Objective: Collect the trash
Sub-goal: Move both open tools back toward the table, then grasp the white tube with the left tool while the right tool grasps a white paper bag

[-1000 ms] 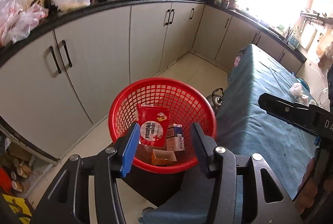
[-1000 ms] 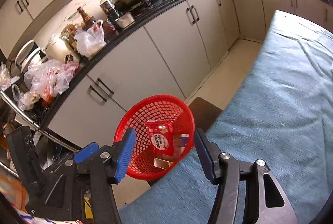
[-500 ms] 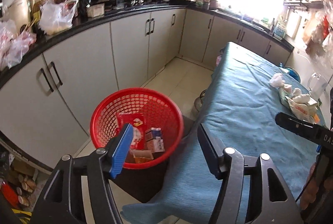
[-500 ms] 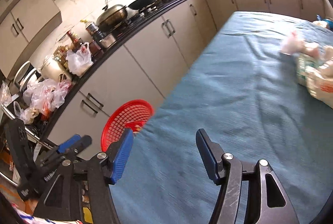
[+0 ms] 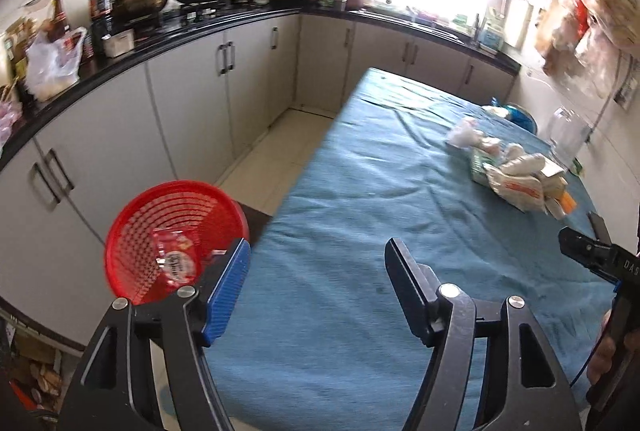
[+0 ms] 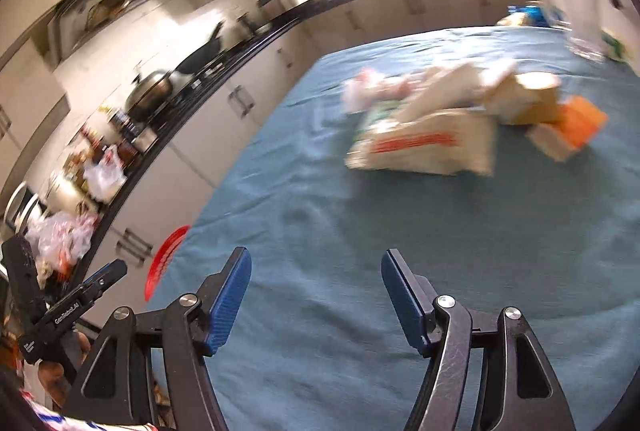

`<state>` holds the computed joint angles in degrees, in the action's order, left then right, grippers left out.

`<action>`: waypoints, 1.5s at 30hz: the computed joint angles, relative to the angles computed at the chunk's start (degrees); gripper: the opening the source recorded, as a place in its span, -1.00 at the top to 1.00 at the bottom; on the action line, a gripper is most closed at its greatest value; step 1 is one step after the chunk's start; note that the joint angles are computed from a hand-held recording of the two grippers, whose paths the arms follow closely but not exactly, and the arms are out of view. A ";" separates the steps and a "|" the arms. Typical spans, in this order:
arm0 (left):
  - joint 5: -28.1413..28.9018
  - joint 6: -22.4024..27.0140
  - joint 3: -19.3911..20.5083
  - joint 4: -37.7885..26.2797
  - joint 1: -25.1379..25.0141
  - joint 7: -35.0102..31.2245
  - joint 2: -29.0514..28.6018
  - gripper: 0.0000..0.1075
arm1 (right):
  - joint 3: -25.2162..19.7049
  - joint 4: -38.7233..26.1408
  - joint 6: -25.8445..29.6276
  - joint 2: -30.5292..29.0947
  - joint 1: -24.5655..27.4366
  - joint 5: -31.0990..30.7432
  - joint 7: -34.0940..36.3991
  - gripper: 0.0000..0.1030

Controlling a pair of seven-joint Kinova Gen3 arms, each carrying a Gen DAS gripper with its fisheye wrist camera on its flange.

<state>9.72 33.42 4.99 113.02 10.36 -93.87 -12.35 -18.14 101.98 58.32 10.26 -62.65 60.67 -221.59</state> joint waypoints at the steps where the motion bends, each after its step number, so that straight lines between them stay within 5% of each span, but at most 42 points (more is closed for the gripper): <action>1: -0.53 0.01 0.97 -0.07 0.10 0.73 0.06 -0.28 | -0.14 1.20 0.89 -0.97 -0.32 -0.33 -1.02 -0.41; 10: -1.32 1.58 3.29 -2.31 3.28 2.41 1.40 -0.28 | -5.51 8.97 9.12 -7.67 0.29 -2.53 -10.52 -0.43; 22: 0.88 2.29 5.24 -8.42 6.82 1.31 6.10 -0.28 | -9.02 12.69 10.61 -11.48 4.92 -3.50 -12.94 -0.46; 29: -7.03 -0.89 9.23 -12.67 10.79 5.25 11.31 -0.29 | -9.40 14.83 9.65 -13.05 7.71 -2.63 -14.41 -0.47; 33: -11.51 -2.16 9.91 -16.15 14.33 5.63 15.69 -0.29 | -9.04 16.44 7.49 -14.74 10.32 -1.06 -14.83 -0.47; 45: -6.70 3.84 10.09 -31.14 18.16 -6.73 28.73 -0.29 | -4.36 17.67 -8.72 -15.37 22.75 5.35 -11.79 -0.32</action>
